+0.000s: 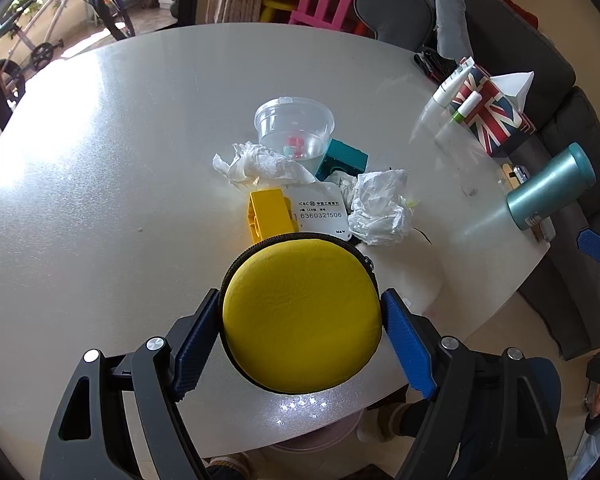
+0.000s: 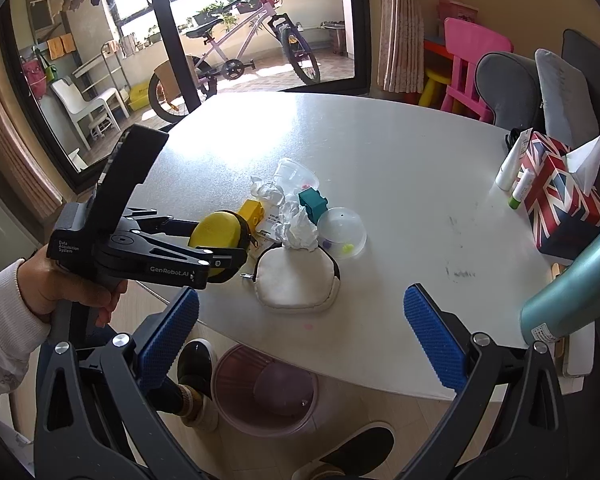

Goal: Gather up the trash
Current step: 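Reach the left gripper to the yellow round case and close on it, then grasp the beige pouch with the right gripper while the left gripper holds the yellow case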

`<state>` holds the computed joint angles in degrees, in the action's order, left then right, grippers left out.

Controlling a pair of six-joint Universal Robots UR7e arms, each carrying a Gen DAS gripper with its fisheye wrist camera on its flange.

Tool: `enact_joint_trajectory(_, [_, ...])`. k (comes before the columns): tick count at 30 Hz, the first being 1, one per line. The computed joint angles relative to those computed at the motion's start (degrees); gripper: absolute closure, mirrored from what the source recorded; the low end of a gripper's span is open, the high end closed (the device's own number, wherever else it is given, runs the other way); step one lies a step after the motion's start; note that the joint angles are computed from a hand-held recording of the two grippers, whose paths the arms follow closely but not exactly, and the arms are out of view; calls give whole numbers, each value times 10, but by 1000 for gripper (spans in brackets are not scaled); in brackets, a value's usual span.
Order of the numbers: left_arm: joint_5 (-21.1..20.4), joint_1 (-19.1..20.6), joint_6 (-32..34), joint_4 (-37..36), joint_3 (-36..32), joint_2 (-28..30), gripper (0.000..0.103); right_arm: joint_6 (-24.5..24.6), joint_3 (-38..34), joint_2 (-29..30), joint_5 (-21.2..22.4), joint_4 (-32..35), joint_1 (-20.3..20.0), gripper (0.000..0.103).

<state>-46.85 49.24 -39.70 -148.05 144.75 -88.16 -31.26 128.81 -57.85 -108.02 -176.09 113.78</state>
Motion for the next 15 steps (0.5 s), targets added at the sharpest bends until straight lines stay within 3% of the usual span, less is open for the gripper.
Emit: enact_joint_trajectory(15, [103, -113, -62, 105, 45, -124, 26, 8, -58, 97, -46, 21, 0, 3])
